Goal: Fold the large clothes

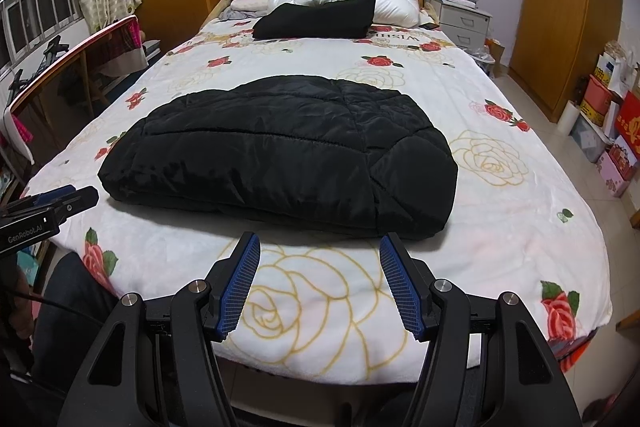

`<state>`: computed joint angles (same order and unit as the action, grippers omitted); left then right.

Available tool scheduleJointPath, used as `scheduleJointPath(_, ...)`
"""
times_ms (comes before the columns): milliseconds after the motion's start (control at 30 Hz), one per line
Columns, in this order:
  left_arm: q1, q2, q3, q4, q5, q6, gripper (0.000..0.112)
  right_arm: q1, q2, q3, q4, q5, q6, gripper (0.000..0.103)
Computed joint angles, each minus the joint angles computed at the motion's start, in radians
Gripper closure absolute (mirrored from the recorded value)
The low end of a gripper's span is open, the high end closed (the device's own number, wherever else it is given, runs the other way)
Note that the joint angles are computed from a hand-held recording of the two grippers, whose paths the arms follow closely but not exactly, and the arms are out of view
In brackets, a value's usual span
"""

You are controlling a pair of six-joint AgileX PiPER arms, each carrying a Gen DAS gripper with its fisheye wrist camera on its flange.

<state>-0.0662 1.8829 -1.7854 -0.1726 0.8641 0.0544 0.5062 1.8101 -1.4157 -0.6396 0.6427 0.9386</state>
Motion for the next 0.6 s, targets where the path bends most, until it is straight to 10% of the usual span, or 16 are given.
scheduleJointPath(600, -0.021, -0.014, 0.022, 0.039, -0.019, -0.033, 0.032, -0.008, 0.002, 0.003, 0.007, -0.007, -0.01, 0.04)
